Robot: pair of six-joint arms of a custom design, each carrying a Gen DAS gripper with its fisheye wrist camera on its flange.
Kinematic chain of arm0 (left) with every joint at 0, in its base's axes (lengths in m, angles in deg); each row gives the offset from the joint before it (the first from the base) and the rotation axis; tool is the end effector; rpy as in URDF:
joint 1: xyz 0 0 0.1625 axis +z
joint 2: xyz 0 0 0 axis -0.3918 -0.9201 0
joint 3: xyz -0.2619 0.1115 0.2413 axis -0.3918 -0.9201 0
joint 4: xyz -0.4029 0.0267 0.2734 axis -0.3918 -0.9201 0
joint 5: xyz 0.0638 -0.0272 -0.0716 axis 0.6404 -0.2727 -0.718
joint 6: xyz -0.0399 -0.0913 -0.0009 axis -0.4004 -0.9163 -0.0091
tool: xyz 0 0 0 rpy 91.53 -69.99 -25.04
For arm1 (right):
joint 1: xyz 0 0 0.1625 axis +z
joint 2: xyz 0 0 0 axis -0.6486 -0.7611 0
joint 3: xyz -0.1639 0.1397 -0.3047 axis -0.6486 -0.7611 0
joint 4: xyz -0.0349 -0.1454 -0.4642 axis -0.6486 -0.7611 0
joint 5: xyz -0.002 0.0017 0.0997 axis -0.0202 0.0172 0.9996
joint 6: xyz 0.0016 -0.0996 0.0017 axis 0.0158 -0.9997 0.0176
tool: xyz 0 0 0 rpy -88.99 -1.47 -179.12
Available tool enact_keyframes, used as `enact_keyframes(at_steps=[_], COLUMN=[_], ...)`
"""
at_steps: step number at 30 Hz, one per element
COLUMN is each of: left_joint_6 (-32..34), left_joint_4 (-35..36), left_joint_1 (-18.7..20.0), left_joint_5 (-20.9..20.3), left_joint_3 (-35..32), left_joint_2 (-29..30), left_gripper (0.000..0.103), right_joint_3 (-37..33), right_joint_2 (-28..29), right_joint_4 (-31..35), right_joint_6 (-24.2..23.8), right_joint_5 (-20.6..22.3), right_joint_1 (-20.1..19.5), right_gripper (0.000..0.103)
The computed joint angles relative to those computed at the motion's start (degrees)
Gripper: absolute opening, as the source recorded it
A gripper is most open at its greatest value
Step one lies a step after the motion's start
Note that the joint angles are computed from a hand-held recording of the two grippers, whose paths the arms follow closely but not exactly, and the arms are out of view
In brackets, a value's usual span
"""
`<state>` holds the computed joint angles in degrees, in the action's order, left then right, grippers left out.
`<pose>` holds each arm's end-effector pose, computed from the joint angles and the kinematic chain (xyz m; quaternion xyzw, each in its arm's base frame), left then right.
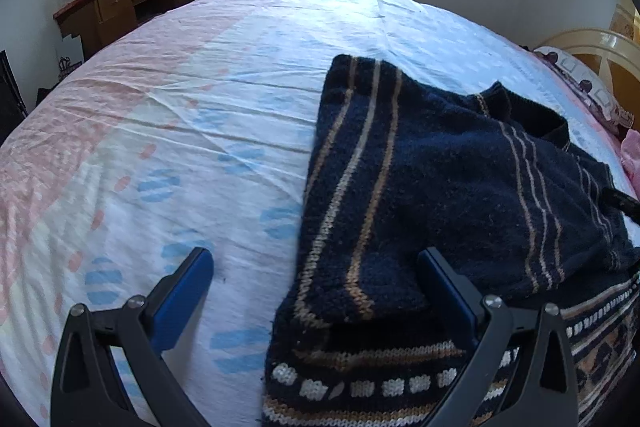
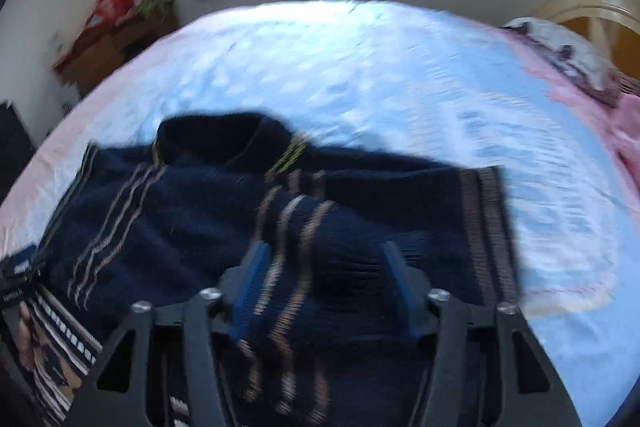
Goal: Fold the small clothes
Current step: 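Grasp the folded cuff with the right tool, smooth it, then open, then move both tools down to the ribbed hem of the sweater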
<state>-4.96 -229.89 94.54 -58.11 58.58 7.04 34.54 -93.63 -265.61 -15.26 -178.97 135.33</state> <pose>-0.0917 -0.8623 0.1103 0.2440 0.8969 -0.2440 0.2765 0.1249 -0.7595 0.1397 -0.0157 -0.8377 0.3661 0.4050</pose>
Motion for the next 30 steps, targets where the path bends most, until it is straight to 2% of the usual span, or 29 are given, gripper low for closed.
enact_keyframes(at_steps=[2,4,7,11,15,21,25,30], left_joint_6=[0.0,0.0,0.0,0.2,0.2,-1.0,-0.5,3.2], left_joint_4=[-0.2,-0.2,-0.2,-0.2,-0.5,0.6,-1.0,-5.6], left_joint_1=[-0.1,-0.1,-0.1,-0.1,-0.2,-0.2,-0.3,-1.2], left_joint_5=[0.3,0.3,0.5,0.7,1.5,1.3,0.3,0.4], left_joint_3=[0.1,0.1,0.2,-0.2,-0.4,0.8,5.9,13.9], left_joint_2=[0.0,0.0,0.0,0.4,0.6,-0.7,-4.8,-10.4], left_gripper=[0.103,0.103,0.103,0.103,0.103,0.103,0.103,0.103], right_joint_3=[-2.5,-1.9,-0.9,0.9,6.6,14.6,22.2,28.6], right_joint_2=[2.4,2.3,1.3,0.9,-2.7,-7.1,-11.7,-15.1], right_joint_4=[2.2,0.1,-0.2,-6.9,-6.1,-6.2,-9.4,-12.7], right_joint_6=[-1.4,-3.2,-2.9,-6.9,-3.5,1.2,1.6,1.1], right_joint_5=[-3.4,-2.9,-4.4,-5.8,-2.8,-2.5,-0.8,-1.2], right_joint_1=[-0.3,-0.6,-0.7,-0.2,0.2,1.3,2.9,5.1], right_gripper=[0.048,0.048,0.048,0.048,0.049,0.053,0.06,0.06])
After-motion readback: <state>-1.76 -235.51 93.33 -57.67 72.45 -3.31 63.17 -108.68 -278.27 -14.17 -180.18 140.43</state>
